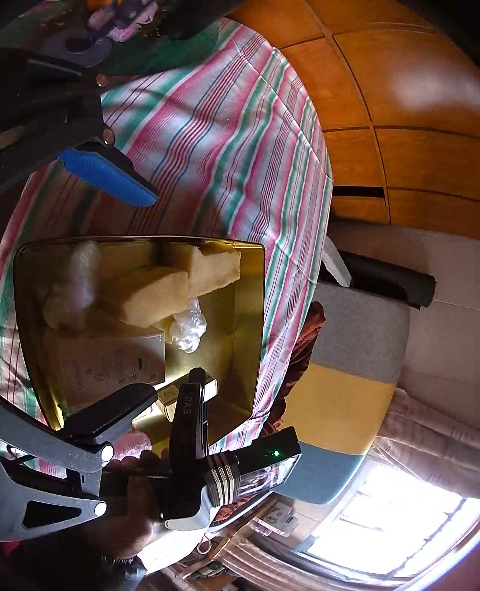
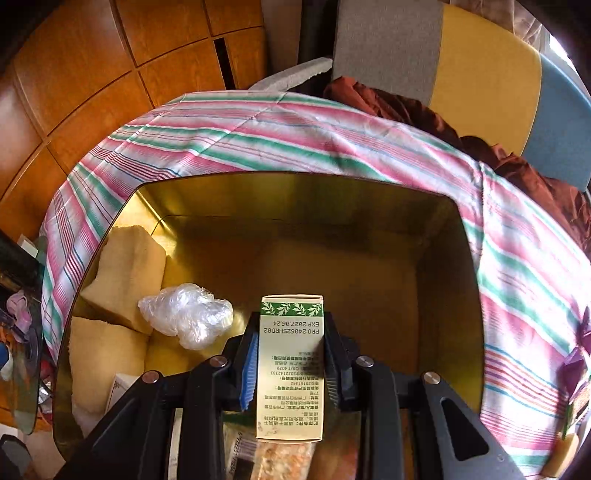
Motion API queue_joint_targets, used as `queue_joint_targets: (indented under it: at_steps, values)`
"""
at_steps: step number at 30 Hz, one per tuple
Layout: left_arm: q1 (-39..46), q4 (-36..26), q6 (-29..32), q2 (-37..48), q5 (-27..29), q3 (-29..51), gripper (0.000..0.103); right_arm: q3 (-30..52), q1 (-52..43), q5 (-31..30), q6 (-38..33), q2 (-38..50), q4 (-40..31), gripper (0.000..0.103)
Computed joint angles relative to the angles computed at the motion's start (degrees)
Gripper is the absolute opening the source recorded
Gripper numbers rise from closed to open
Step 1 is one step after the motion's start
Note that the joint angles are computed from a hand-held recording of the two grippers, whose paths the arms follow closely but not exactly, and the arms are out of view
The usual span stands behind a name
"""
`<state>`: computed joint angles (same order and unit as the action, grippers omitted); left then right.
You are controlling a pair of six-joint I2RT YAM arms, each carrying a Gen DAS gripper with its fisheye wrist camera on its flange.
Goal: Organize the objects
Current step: 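Release bundle in gold box with left gripper while right gripper drops medicine box there, then return both grippers to the table items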
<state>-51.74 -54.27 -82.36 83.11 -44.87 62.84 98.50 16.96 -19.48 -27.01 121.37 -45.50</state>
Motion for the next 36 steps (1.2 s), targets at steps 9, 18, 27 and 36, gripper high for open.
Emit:
queue_joint_targets:
  at_steps: [9, 18, 27, 36]
  values:
    - [-0.6, -1.1, -1.6, 0.4, 0.1, 0.1, 0.097, 0.6, -1.2, -4.3, 0.4, -0.2, -3.3, 0.052]
    - [-1.6, -4.6, -2.9, 2.5, -1.5, 3.3, 0.098, -10.2, -7.6, -7.7, -2.4, -11.8, 4.3, 0.094]
    - [-2.3, -5.8, -1.3, 5.8, -1.6, 7.3, 0.099, -9.4, -18.8, -8.7, -5.9, -13.3, 5.3, 0.097]
    - [-2.4, -5.6, 2.5, 10.2, -1.2, 12.8, 0.099, 0.3, -28.0, -6.5, -9.0, -5.5, 3.2, 0.097]
